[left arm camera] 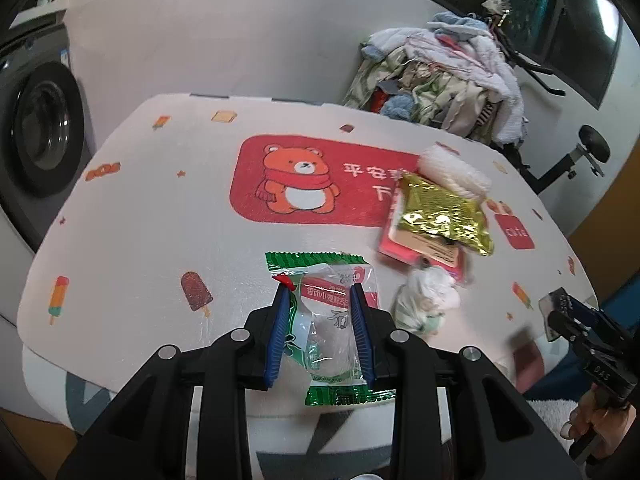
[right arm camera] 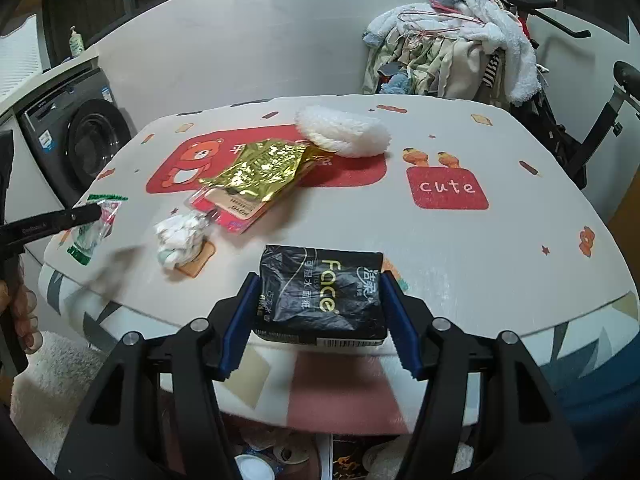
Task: Collect trash
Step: 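Grasp the black Face tissue pack with the right tool while the left grasps the clear wrapper, then drop the clear wrapper into the brown bin with the left tool while the right carries the pack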
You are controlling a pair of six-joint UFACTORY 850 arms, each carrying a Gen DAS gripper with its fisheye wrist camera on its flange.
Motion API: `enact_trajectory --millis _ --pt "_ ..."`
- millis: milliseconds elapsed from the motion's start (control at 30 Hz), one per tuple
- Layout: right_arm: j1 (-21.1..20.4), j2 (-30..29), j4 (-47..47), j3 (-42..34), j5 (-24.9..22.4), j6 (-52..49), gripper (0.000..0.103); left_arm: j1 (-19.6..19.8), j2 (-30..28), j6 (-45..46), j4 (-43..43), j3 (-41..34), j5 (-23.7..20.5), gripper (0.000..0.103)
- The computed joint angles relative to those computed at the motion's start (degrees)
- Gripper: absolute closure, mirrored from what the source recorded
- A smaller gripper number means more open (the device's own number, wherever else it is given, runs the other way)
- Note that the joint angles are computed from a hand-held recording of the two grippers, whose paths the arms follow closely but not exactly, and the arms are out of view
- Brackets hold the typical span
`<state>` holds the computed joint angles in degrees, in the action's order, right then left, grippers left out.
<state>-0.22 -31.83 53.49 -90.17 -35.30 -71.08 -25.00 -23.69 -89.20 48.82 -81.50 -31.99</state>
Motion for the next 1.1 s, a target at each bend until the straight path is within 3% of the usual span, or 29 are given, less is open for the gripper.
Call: enact_trajectory --millis 333,500,833,1000,1100 --pt "-1.2 5.9 4.0 8.2 -0.6 -7.5 0.042 -4.3 5.1 -1.3 3.8 4.8 1.6 0.073" --pt "-1.8 7.9 5.0 12.0 -1.3 -10.7 0.042 -6.5 7.6 -3.7 5.4 9.0 5.3 0.073" --pt "-3.2 11.4 9.7 19.8 -2.8 -17.9 0.042 -10.8 9.2 -15.7 18.1 16.3 14.0 0.073" --pt "-3.2 11.7 9.5 21.4 -2.9 -18.0 0.042 -11.7 8.0 -14.0 17.0 17.1 15.1 0.073" --pt "-3.1 11.6 9.9 21.6 -2.9 -18.2 0.042 -11.6 7.0 -8.8 11.5 16.9 15.4 0.073"
